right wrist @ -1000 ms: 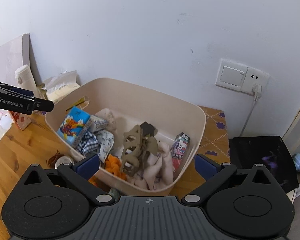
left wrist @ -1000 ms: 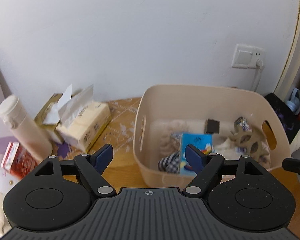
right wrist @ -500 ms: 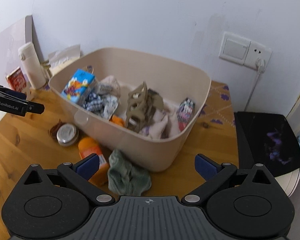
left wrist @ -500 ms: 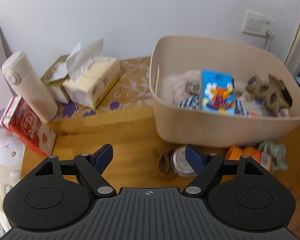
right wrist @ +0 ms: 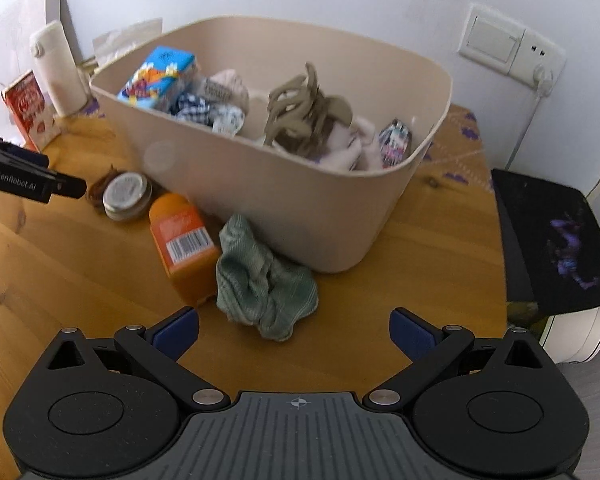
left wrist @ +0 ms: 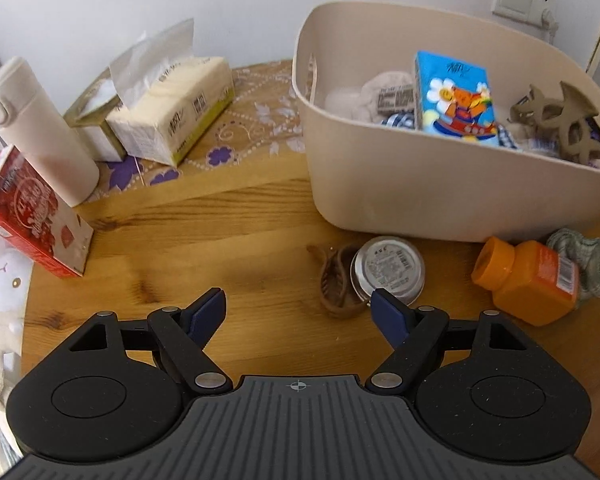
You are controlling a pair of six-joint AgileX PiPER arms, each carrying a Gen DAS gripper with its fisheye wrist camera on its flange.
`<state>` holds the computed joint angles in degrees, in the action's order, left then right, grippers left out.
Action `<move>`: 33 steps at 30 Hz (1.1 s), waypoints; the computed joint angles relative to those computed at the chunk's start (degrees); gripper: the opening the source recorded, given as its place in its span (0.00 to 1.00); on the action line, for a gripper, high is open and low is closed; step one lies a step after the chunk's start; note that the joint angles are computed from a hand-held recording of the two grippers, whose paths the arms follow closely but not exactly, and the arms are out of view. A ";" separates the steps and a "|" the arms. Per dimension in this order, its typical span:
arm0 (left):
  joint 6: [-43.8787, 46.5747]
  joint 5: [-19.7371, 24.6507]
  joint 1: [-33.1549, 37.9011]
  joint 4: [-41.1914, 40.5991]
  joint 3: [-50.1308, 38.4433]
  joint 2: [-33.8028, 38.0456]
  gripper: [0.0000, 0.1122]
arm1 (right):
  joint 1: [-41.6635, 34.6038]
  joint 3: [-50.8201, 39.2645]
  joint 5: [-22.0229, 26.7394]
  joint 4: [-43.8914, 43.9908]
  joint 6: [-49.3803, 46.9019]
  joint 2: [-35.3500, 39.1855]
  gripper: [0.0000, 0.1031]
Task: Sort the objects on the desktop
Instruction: 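Move both tools back toward the remaining items on the table, then grasp the brown claw hair clip with the left tool while the right tool grasps the green checked cloth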
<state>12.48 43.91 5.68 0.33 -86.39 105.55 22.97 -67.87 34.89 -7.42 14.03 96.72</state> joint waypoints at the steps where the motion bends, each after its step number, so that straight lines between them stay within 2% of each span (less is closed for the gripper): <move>1: 0.22 0.20 0.05 -0.14 -0.34 0.50 0.72 | 0.09 -0.09 0.18 0.07 0.03 0.30 1.00; 16: 0.48 2.84 0.10 0.15 -4.90 6.57 0.72 | 0.71 -3.80 1.84 -0.51 1.07 5.55 1.00; 25: 0.70 2.05 1.44 -2.20 -7.46 9.26 0.72 | 1.32 -4.38 0.19 -1.59 2.07 6.70 1.00; 30: 2.18 -1.19 1.42 -4.36 -6.33 9.25 0.71 | 1.62 -3.62 -1.22 -1.49 2.14 6.56 0.88; 33: 5.21 -2.80 1.73 -7.75 -5.71 9.10 0.60 | 1.50 -3.49 -1.57 -1.29 2.29 6.65 0.80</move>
<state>17.69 41.11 7.41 -7.42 -92.09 114.66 24.47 -71.37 33.32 -8.72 16.31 103.36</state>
